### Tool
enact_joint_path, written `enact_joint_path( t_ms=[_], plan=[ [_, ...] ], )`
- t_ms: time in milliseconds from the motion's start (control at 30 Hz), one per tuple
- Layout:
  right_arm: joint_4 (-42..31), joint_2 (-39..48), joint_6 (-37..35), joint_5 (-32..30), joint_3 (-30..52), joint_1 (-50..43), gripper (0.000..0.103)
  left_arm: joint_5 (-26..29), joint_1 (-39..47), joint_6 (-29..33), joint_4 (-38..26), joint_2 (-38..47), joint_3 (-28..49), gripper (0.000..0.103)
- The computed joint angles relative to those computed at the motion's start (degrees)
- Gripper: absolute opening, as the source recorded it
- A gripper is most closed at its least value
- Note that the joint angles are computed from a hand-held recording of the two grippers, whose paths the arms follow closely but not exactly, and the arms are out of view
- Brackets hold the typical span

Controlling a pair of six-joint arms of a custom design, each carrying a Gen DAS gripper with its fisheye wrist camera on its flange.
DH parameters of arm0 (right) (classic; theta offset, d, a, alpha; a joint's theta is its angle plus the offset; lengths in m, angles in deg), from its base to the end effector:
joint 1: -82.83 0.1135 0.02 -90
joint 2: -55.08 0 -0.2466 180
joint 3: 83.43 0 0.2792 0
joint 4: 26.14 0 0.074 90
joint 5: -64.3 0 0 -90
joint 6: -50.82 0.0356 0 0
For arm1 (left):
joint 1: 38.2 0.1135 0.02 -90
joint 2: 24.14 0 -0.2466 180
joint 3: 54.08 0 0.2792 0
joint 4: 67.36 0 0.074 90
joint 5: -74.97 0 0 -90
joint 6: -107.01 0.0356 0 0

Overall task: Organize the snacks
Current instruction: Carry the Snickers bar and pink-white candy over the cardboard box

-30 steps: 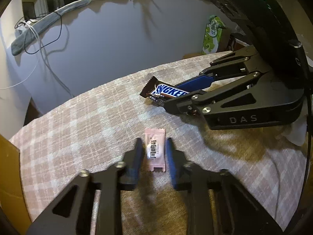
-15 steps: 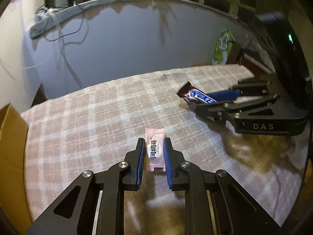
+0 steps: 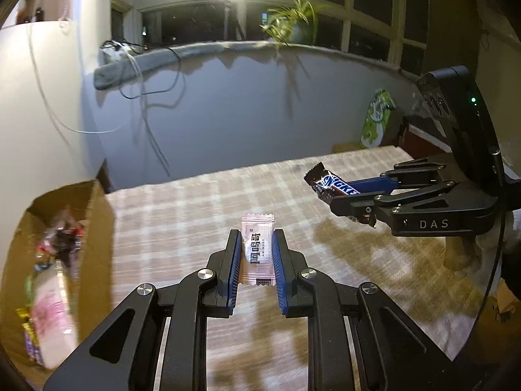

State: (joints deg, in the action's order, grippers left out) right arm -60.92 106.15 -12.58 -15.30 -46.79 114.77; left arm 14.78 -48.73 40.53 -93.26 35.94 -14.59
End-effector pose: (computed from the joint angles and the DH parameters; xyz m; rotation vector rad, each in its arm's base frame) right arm 0.1788 0.1039 0.1532 -0.0310 2.4258 0.2483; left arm 0.2235 -0.0595 0.1530 0.9026 2.1173 -0.5020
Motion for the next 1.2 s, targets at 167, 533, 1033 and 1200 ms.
enact_joint_path(
  t_ms=[167, 533, 1033, 1200],
  plan=[
    [2.7, 8.3, 0.8, 2.0, 7.4, 5.2, 0.030, 3.4, 7.7, 3.3, -2.0, -0.1, 1.4, 0.017],
    [7.2, 29.9, -0.4, 2.8, 25.7, 10.7, 0.030, 10.7, 22.8, 10.6, -4.2, 7.3, 8.5, 0.017],
    [6.3, 51.8, -2.7, 0.8, 48.2, 12.3, 0.030, 14.4, 34.0, 13.9, -2.8, 21.0, 17.7, 0.017],
    [4.9, 58.4, -3.4, -0.2, 55.6, 12.5, 0.030, 14.4, 36.0, 14.0, -2.3, 24.5, 19.9, 0.017]
  ],
)
